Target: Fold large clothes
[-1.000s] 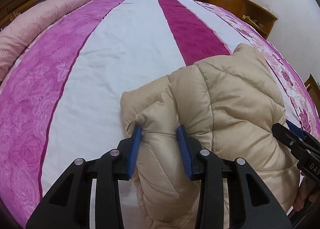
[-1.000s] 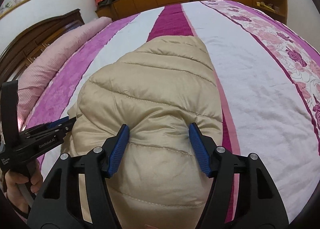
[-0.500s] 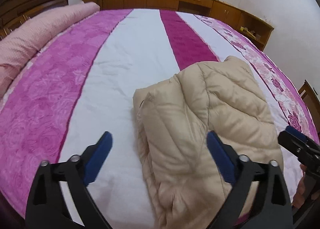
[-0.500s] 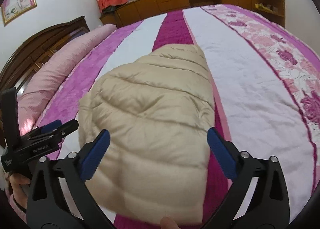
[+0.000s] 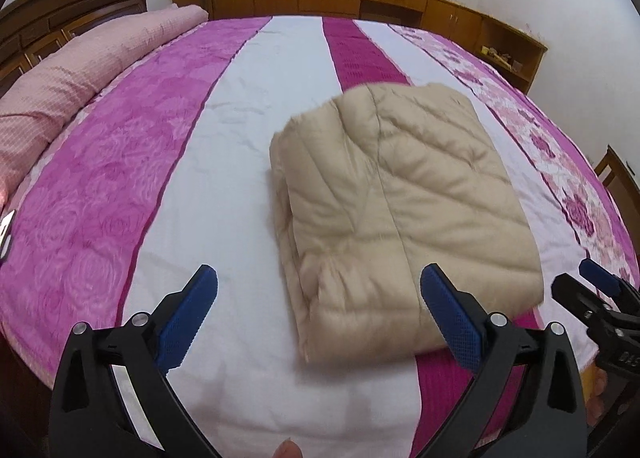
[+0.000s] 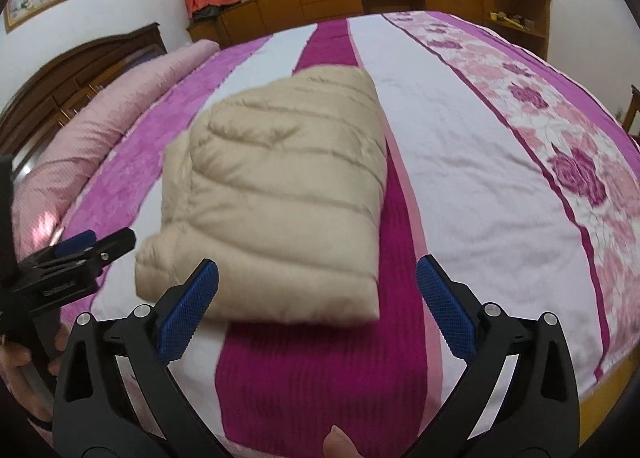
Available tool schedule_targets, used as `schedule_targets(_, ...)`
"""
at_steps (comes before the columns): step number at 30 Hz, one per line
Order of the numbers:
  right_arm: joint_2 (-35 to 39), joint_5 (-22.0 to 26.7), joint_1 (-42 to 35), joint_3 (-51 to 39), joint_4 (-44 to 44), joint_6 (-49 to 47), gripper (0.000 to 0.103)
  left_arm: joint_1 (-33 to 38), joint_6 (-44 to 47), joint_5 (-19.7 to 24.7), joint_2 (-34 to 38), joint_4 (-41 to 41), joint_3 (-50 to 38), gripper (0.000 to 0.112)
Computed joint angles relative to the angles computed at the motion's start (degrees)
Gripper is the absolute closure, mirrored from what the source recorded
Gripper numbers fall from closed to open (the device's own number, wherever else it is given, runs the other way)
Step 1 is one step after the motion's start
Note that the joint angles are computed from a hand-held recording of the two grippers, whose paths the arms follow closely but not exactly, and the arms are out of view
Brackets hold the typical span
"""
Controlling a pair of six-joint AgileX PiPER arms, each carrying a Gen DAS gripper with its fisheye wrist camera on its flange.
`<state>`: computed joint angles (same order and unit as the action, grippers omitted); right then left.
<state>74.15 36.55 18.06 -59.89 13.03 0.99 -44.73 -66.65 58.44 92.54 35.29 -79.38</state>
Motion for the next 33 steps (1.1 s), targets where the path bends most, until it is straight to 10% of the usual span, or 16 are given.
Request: schedule_targets(33,-2.2,0.0,4.1,12.0,-6.3,10.4,0.005,-2.8,-2.2,-1.8,3.0,-10.0,7.3,0.015)
